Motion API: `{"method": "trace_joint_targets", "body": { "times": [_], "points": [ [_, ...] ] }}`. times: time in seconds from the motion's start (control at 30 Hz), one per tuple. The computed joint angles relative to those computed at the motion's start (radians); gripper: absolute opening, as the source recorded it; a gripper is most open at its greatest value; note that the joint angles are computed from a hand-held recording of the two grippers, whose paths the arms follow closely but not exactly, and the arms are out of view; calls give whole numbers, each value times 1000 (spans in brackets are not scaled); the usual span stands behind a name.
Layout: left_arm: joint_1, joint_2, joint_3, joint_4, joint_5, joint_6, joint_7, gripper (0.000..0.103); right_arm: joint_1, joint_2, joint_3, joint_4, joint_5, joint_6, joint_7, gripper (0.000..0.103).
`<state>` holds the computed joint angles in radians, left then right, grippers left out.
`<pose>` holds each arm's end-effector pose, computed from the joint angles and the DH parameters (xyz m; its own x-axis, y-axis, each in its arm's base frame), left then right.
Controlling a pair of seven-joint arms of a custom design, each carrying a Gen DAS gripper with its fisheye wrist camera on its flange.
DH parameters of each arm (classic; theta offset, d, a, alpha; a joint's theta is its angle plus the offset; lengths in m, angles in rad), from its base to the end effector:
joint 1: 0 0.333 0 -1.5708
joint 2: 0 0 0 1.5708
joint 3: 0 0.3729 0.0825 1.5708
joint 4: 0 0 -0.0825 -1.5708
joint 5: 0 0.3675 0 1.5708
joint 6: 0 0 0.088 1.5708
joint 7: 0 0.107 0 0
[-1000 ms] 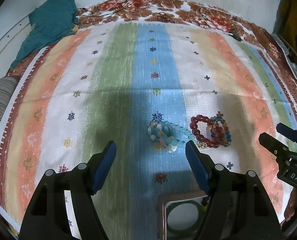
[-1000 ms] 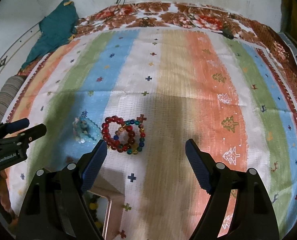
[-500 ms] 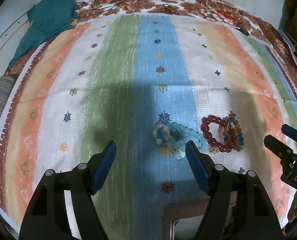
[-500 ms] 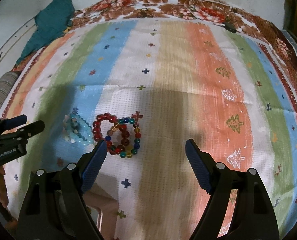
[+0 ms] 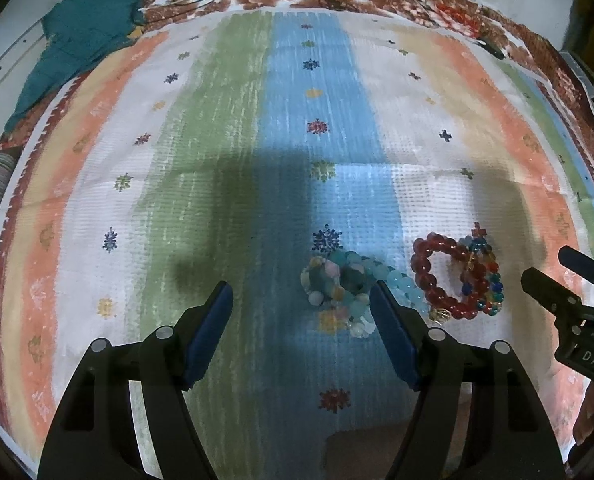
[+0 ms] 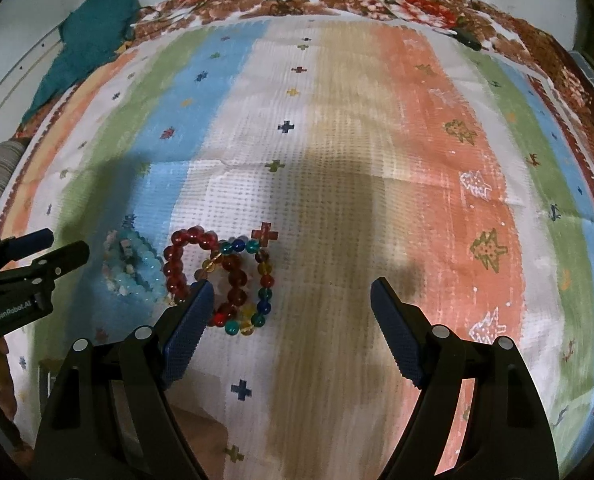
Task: Organize jewelry
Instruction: 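Grasp the pale blue-white bead bracelet with the left tool while the right tool grasps the multicolour bracelet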
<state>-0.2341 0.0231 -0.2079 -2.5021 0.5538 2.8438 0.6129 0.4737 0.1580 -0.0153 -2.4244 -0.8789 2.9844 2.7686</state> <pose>0.4235 -0.2308 0.3735 0.0077 -0.9998 0.0183 -0.9249 -0.0141 -0.3798 0.4301 0.2726 0.3429 0.1144 -0.9928 -0.0366 -0.8866 -0.0854 -0.4547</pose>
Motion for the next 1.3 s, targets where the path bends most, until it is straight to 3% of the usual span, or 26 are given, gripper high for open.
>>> {"method": "trace_joint_targets", "body": {
  "times": [0.27,0.33,0.43,0.57,0.63,0.77,0.93,1.0,1.03,1.1,1.3],
  "points": [
    [5,42,12,6,-88,29,77,65,13,53,-20,36,20,-20,-28,80],
    [3,49,16,8,-106,36,91,64,2,67,-12,42,61,-18,-67,74],
    [10,65,7,6,-212,57,167,58,5,83,-15,46,106,-10,-114,73],
    [-9,82,22,16,-209,57,183,55,25,103,-29,56,149,-5,-161,73],
    [-18,91,29,23,-202,50,179,44,34,111,-35,61,170,-9,-184,69],
    [-25,99,32,21,-214,60,195,34,58,122,-56,67,184,-13,-202,67],
    [-33,107,36,16,-224,79,210,18,79,125,-79,66,178,-8,-197,53],
    [-40,106,43,17,-214,75,203,9,80,123,-80,62,182,-1,-203,40],
    [-48,103,53,19,-191,66,182,9,88,123,-88,62,176,-2,-197,36],
    [-44,99,51,16,-190,66,180,9,80,123,-82,59,185,6,-209,13],
    [-23,79,41,6,-216,67,198,9,91,112,-97,48,187,18,-217,10]
  ]
}}
